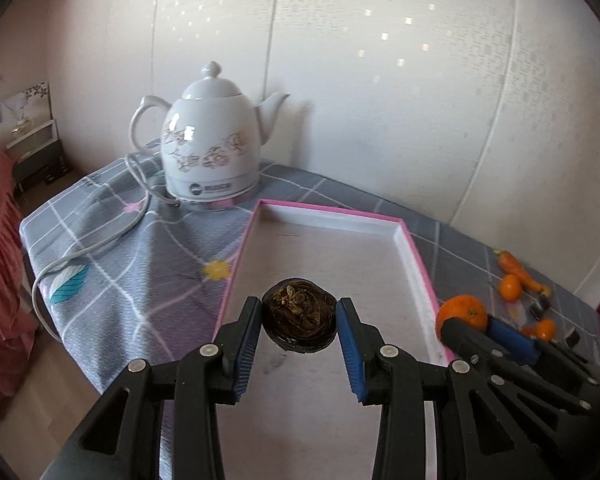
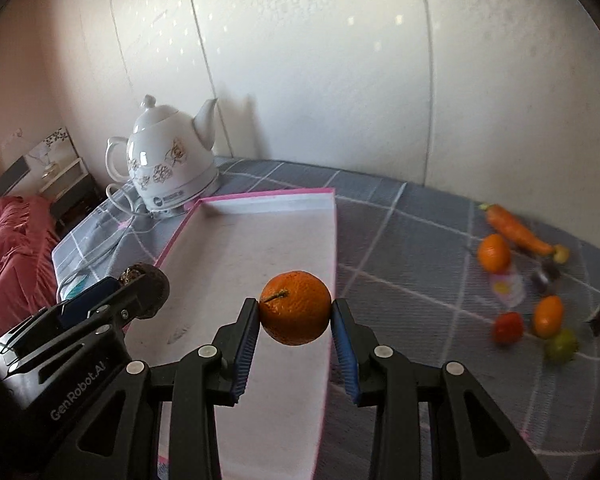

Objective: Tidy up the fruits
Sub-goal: 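Carry the orange in the right tool while the left tool carries the brown fruit to the pink tray, then open the left tool to drop the brown fruit while the right tool releases the orange in the tray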

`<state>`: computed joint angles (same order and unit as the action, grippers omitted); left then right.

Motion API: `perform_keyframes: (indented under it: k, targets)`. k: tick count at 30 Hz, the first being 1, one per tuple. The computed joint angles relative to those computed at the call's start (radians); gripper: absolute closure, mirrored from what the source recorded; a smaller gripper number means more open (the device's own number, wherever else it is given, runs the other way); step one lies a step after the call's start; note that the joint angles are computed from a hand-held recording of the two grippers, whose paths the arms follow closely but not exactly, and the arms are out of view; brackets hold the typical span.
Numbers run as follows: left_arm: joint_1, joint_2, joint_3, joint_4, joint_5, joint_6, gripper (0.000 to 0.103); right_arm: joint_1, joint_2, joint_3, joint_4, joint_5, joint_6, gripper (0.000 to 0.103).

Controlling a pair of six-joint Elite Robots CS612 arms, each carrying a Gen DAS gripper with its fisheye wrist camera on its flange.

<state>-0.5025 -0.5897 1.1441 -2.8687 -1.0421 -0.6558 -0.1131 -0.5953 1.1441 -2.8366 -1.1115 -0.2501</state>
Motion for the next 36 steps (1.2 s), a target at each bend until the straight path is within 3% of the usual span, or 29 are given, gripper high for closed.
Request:
perform_keyframes:
  k: [4, 13, 36]
  targets:
    - [-0.003, 0.000, 0.004, -0.008, 0.042, 0.002, 0.064, -0.001, 0.014, -0.024, 0.052, 0.016, 0.010, 0.064]
    - [-0.015, -0.008, 0.014, -0.009, 0.109, -0.017, 0.055, -0.011, 0.004, -0.006, 0.010, 0.016, 0.047, 0.064]
    - [-0.022, -0.009, 0.021, -0.022, 0.125, -0.012, 0.048, -0.013, -0.011, 0.029, -0.050, -0.046, 0.051, 0.064]
